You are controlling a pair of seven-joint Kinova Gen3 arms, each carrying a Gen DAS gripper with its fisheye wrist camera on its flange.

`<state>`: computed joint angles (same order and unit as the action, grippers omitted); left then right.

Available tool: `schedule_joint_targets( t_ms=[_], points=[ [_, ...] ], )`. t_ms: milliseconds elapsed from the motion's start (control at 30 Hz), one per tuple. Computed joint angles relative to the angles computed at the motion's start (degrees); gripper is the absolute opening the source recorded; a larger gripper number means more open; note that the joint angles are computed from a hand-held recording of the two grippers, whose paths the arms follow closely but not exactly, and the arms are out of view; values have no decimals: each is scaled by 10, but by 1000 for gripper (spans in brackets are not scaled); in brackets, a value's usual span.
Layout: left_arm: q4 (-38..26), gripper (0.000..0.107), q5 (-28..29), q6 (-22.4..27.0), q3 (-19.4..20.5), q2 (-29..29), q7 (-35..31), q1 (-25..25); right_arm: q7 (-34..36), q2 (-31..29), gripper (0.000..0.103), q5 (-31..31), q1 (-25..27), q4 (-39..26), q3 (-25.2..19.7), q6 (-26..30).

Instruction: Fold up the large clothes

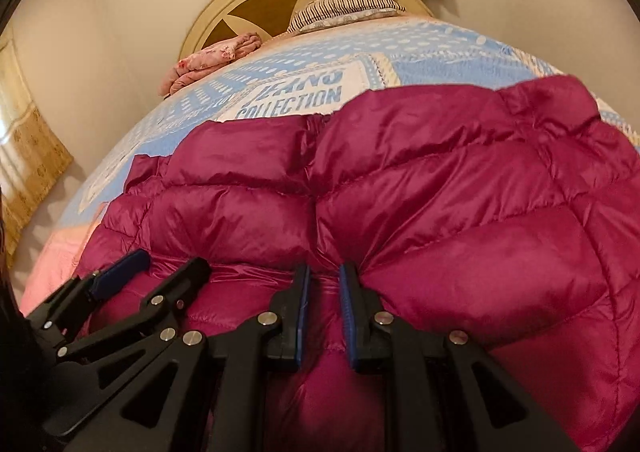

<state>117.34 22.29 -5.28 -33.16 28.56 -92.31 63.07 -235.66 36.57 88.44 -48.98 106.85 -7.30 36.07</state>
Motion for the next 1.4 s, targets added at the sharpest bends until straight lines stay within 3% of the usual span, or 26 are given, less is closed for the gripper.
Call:
schedule_joint_targets(
  t_ms=[167, 233, 367, 500, 600, 800, 1000, 1067, 1167, 1333, 1400],
  points=[
    [-14, 66, -3, 34, -77, 21, 30, 70, 41, 0, 15, -37, -7, -13, 1, 11],
    [-13, 65, -20, 44, -80, 12, 40, 72, 73, 0, 15, -68, -18, -23, 16, 6],
    [39, 66, -108, 8, -15, -68, 106, 4, 142, -12, 14, -117, -23, -40, -5, 51],
    [118, 82, -198, -68, 36, -141, 170, -80, 94, -41, 14, -82, -113, -19, 29, 100],
    [165, 87, -259, -117, 79, -162, 238, -160, 64, -39, 14, -87, -122, -22, 16, 109],
    [213, 87, -342, -180, 198, -138, 378, -319, 2, 0, 14, -77, -108, -22, 14, 68],
    [259, 88, -456, -303, 306, -93, 495, -471, 1, -15, 14, -81, -89, -16, 5, 44],
    [257, 88, -465, -310, 330, -92, 487, -493, -27, -31, 14, -71, -98, -7, 12, 59],
    [240, 100, -501, -321, 376, -72, 506, -547, -17, -39, 14, -72, -106, -14, 24, 95],
    [220, 100, -497, -316, 418, -55, 518, -570, -25, -10, 14, -59, -36, -24, 10, 17],
    [225, 91, -532, -344, 440, -44, 531, -605, -71, -4, 13, -19, -41, -10, 27, -5]
  ],
)
